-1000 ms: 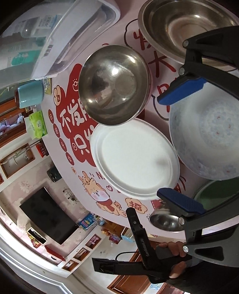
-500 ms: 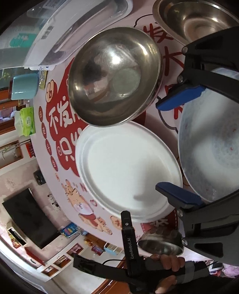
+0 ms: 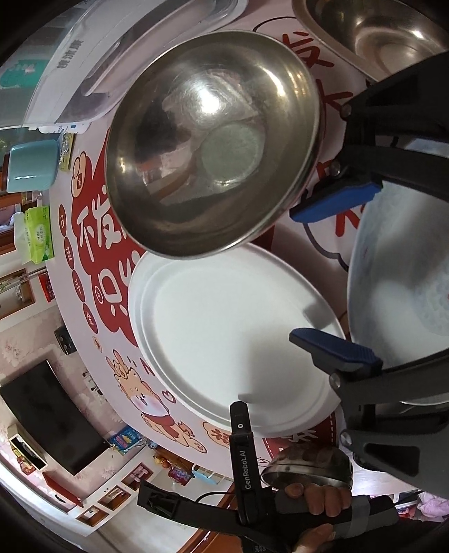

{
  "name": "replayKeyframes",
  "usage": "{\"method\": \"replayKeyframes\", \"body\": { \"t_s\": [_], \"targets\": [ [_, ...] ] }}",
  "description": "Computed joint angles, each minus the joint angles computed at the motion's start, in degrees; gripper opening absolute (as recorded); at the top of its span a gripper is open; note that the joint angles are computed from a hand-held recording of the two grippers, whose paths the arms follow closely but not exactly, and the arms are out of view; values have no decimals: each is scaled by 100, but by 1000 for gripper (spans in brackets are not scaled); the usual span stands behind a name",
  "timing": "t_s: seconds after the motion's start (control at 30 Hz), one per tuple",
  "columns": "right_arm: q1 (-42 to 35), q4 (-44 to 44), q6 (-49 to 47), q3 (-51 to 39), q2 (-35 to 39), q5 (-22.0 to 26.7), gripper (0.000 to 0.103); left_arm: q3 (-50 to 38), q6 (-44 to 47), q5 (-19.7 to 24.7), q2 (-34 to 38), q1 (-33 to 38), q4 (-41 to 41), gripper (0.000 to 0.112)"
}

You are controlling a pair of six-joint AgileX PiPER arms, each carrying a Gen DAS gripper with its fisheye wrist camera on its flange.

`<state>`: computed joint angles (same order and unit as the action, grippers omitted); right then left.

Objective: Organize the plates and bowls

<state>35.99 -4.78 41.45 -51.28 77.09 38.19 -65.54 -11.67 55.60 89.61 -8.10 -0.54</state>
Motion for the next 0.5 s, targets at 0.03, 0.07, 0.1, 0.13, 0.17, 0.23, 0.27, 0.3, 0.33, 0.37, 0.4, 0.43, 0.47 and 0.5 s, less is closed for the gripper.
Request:
{"method": "replayKeyframes", "body": {
  "t_s": [0.03, 0.07, 0.1, 0.13, 0.17, 0.23, 0.27, 0.3, 0.33, 0.37, 0.4, 0.43, 0.47, 0.5],
  "targets": [
    [-18, 25, -42, 28, -6, -60, 62, 6, -15, -9, -1, -13, 17, 67],
    [-45, 84, -108, 48, -7, -115, 61, 13, -14, -21, -3, -15, 23, 67],
    [-53, 93, -125, 68, -13, -167, 61, 12, -13, -21, -3, -20, 32, 67],
    [-52, 104, -145, 88, -18, -215, 61, 15, -15, -20, -5, -31, 50, 67],
    [-40, 93, -154, 118, -27, -276, 61, 19, -19, -22, -9, -44, 73, 66],
    [-42, 133, -217, 176, -43, -410, 61, 2, -66, -36, 14, -89, 124, 66],
    [-49, 171, -272, 180, -31, -463, 61, 0, -102, -52, 27, -121, 154, 65],
    [-67, 273, -393, 204, -29, -544, 60, 25, -90, -70, 7, -121, 160, 63],
    [-105, 473, -600, 247, -29, -668, 56, 37, -18, -120, -3, -112, 106, 60],
    [-153, 649, -790, 273, -18, -763, 51, 68, 69, -156, -38, -105, 43, 55],
    [-140, 635, -795, 280, -4, -812, 48, 61, 170, -160, -41, -108, -46, 53],
    [-91, 481, -672, 259, 28, -815, 44, 57, 209, -162, -39, -122, -81, 52],
    [-70, 413, -602, 250, 42, -810, 42, 56, 219, -178, -39, -161, -80, 50],
    [-65, 378, -542, 262, 35, -826, 41, 47, 128, -174, -28, -225, 15, 49]
  ]
}}
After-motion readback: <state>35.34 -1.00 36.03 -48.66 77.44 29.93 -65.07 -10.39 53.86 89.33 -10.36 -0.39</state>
